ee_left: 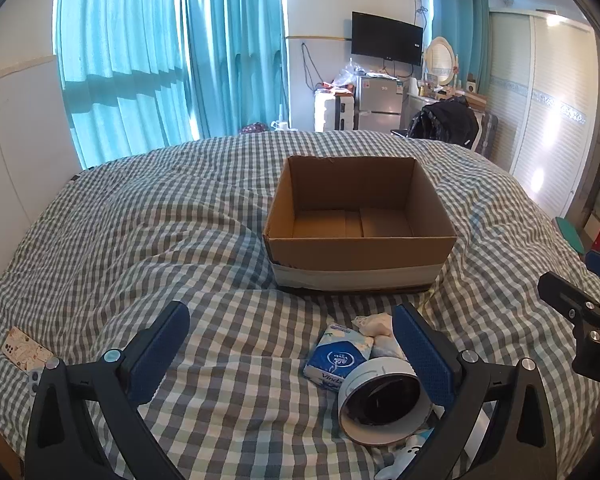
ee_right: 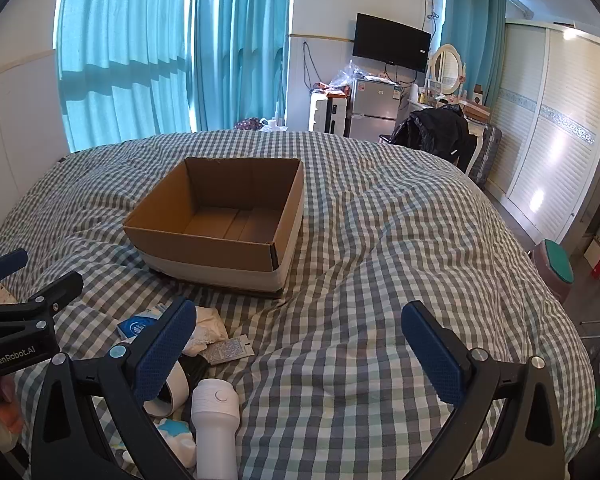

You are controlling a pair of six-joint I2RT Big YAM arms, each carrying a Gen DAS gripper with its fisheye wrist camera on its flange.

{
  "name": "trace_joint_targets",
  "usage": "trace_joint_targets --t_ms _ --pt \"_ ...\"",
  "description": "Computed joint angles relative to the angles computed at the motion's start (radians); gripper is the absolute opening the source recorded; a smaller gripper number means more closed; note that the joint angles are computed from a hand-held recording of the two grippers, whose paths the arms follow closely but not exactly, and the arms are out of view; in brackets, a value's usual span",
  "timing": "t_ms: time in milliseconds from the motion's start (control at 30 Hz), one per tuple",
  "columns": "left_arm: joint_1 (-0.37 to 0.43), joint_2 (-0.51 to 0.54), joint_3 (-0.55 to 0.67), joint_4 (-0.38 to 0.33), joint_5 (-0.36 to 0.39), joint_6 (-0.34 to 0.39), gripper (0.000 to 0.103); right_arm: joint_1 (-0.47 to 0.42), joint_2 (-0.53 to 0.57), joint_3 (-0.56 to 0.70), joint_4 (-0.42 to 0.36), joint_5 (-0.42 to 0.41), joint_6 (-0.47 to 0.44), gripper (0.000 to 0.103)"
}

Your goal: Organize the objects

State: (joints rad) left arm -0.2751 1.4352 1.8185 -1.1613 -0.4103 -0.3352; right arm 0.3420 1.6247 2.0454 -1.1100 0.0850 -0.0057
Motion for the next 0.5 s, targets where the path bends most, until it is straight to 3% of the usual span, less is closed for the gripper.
trace_joint_targets --t_ms 167,500 --pt "0.002 -0.003 0.001 0.003 0.026 0.003 0.103 0.001 -0.001 0.004 0.000 -0.001 -0.002 0.103" --pt "-0.006 -0.018 -0.014 0.019 0.004 0.009 0.103 0.007 -0.014 -0.015 0.012 0.002 -0.007 0.103"
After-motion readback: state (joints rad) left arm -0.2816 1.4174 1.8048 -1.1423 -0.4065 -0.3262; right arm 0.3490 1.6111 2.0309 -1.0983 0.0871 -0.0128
